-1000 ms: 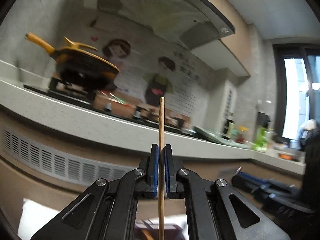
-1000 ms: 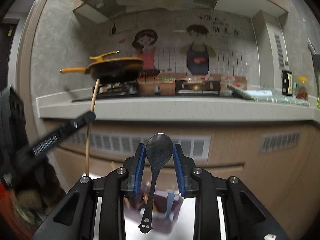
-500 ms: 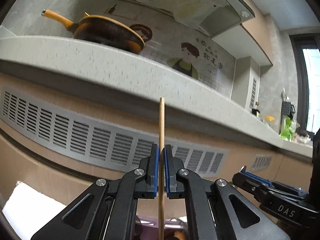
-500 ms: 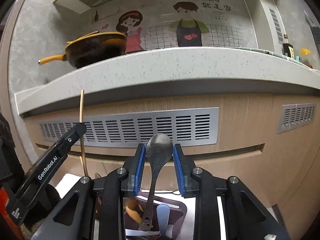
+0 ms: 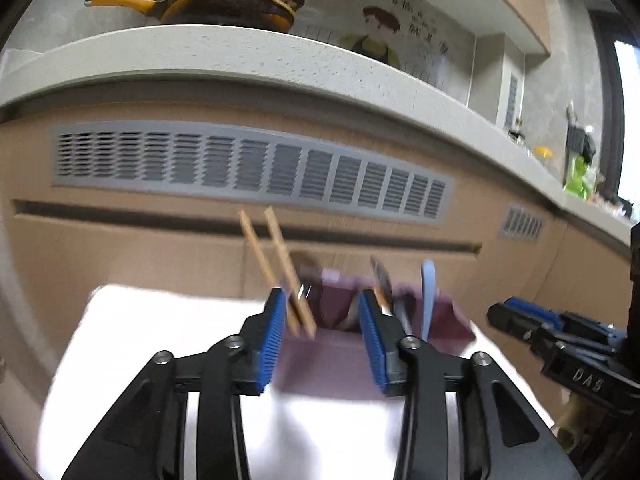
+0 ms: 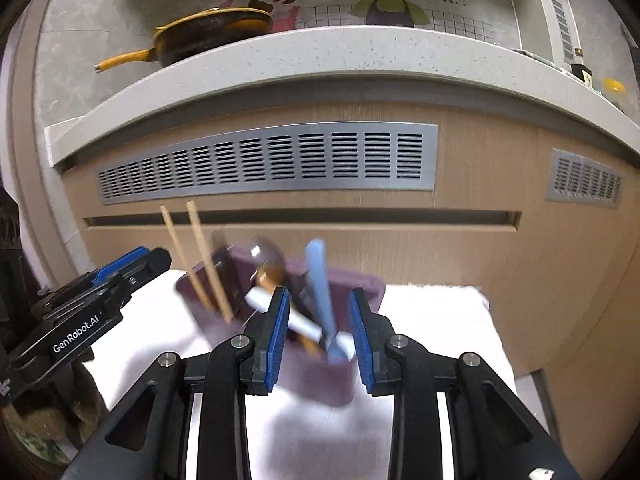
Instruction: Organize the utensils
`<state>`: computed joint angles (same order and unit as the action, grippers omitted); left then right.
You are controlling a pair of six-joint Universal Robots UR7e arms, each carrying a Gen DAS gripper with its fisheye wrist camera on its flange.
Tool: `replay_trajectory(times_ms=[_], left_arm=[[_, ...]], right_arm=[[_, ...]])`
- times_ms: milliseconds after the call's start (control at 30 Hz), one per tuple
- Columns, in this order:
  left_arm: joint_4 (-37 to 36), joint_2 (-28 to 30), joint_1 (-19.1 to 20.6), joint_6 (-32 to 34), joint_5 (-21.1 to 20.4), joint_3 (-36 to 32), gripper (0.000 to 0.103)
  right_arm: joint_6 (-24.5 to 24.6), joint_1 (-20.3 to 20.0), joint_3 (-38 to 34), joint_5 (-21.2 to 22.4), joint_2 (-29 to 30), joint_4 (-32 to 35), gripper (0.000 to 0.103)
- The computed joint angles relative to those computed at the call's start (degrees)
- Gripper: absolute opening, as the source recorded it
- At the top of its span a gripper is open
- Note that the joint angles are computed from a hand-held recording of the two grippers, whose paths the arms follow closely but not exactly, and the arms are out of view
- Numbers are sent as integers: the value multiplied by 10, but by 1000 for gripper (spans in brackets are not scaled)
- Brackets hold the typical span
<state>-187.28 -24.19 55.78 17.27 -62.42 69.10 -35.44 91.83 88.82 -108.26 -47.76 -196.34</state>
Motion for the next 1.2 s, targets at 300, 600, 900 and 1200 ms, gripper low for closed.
replay_trajectory(times_ms=[300,600,900,1200], left_arm=[[-73,-130,-86,-40,190,286,53],[-55,-175,-130,-96,238,382,53],[-38,-183,-132,-117,228,382,52],[-23,-186,-128,-125,218,381,52]], right_arm=[[-11,32,217,-10,-77,-98,33],[5,51,292,-17,-100,-141,35],[4,52,301,-18,-103,-150,35],[6,52,298,-23,-101,-145,36]])
